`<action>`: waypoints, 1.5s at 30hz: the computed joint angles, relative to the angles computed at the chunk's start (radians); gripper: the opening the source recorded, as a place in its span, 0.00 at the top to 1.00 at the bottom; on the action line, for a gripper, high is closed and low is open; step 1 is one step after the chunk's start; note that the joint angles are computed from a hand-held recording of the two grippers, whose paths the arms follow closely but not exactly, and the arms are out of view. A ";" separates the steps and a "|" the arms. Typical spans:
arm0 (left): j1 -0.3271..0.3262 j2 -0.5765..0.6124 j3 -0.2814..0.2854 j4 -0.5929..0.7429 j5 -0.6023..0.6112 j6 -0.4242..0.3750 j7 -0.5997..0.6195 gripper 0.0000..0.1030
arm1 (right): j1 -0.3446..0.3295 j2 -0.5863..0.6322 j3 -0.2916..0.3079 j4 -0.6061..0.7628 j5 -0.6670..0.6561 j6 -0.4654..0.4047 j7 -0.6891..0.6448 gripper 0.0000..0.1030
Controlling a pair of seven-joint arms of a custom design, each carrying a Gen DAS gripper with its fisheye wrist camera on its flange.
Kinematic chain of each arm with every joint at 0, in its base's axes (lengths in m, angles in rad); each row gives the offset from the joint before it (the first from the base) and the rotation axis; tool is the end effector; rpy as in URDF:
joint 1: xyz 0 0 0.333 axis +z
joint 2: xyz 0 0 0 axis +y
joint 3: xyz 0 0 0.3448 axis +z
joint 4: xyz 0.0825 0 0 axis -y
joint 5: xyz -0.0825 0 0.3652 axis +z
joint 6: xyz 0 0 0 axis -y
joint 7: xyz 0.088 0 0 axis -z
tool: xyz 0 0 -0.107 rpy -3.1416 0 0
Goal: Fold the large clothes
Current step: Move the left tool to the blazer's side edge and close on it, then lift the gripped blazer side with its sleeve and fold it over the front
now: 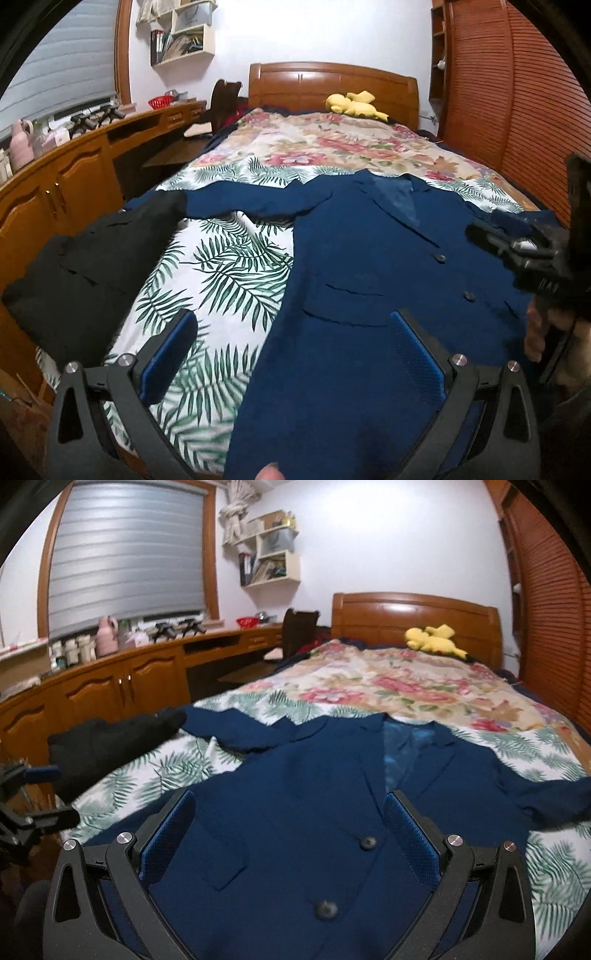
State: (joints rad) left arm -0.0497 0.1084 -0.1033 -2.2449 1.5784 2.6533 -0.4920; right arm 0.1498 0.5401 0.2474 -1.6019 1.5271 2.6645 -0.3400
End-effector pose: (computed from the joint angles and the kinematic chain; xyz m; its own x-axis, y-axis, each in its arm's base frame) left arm 0.5223 -0.1076 0.3726 0.4962 -0.8668 0.0483 -0.5243 -0.3436 -0.7791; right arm 0.6802 0.2192 0.3916 0.8198 -0.5724 -0.0196 -0.2582 -0.3388 -0.9048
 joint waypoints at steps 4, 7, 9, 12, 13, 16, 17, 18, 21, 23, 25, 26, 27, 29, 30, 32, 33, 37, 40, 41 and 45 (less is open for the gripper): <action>0.037 0.051 0.031 0.054 0.017 0.056 0.009 0.00 | 0.026 0.088 -0.015 0.086 -0.147 0.000 0.132 0.00; 0.059 0.093 0.050 0.101 0.032 0.088 0.029 0.00 | 0.025 0.128 -0.012 0.120 -0.242 -0.002 0.216 0.00; 0.078 0.124 0.065 0.136 0.063 0.126 0.024 0.00 | 0.020 0.150 -0.005 0.141 -0.288 0.007 0.255 0.00; 0.115 0.182 0.084 0.198 0.099 0.201 0.007 0.00 | 0.012 0.170 0.012 0.162 -0.344 0.027 0.292 0.00; 0.127 0.202 0.088 0.219 0.099 0.225 0.009 0.00 | 0.006 0.174 0.023 0.167 -0.353 0.040 0.288 0.00; 0.161 0.271 0.104 0.299 0.079 0.296 0.039 0.00 | -0.011 0.193 0.058 0.185 -0.374 0.098 0.262 0.00; 0.168 0.293 0.110 0.326 0.056 0.310 0.067 0.00 | -0.015 0.203 0.064 0.197 -0.387 0.100 0.270 0.00; 0.167 0.307 0.116 0.344 0.032 0.313 0.095 0.00 | -0.017 0.213 0.065 0.210 -0.408 0.095 0.291 0.00; 0.171 0.366 0.139 0.413 -0.092 0.325 0.222 0.00 | -0.020 0.240 0.062 0.245 -0.471 0.069 0.372 0.00; 0.186 0.408 0.147 0.458 -0.176 0.353 0.289 0.01 | -0.022 0.253 0.064 0.257 -0.506 0.062 0.409 0.00; 0.216 0.451 0.137 0.498 -0.282 0.382 0.364 0.05 | -0.028 0.263 0.073 0.264 -0.529 0.064 0.429 0.00; 0.250 0.476 0.110 0.515 -0.360 0.396 0.427 0.06 | -0.030 0.266 0.077 0.266 -0.539 0.065 0.437 0.00; 0.262 0.490 0.104 0.525 -0.400 0.404 0.454 0.09 | -0.032 0.270 0.079 0.268 -0.550 0.066 0.445 0.00; 0.297 0.528 0.079 0.553 -0.495 0.408 0.515 0.12 | -0.035 0.273 0.087 0.267 -0.564 0.074 0.454 0.00; 0.311 0.545 0.064 0.569 -0.537 0.402 0.547 0.16 | -0.043 0.275 0.098 0.266 -0.562 0.080 0.449 0.00; 0.336 0.570 0.040 0.588 -0.611 0.385 0.599 0.24 | -0.054 0.274 0.114 0.262 -0.558 0.088 0.441 0.00; 0.338 0.578 0.041 0.594 -0.634 0.389 0.610 0.29 | -0.055 0.275 0.116 0.262 -0.559 0.090 0.441 0.00; 0.345 0.610 0.044 0.626 -0.724 0.381 0.659 0.47 | -0.059 0.279 0.125 0.261 -0.565 0.100 0.435 0.00; 0.360 0.631 0.028 0.652 -0.789 0.368 0.719 0.59 | -0.063 0.281 0.132 0.260 -0.563 0.106 0.426 0.00; 0.371 0.637 0.013 0.659 -0.813 0.359 0.747 0.64 | -0.064 0.280 0.134 0.257 -0.562 0.107 0.426 0.00; 0.344 0.649 0.030 0.694 -0.865 0.310 0.814 0.79 | -0.061 0.279 0.131 0.254 -0.568 0.112 0.435 0.00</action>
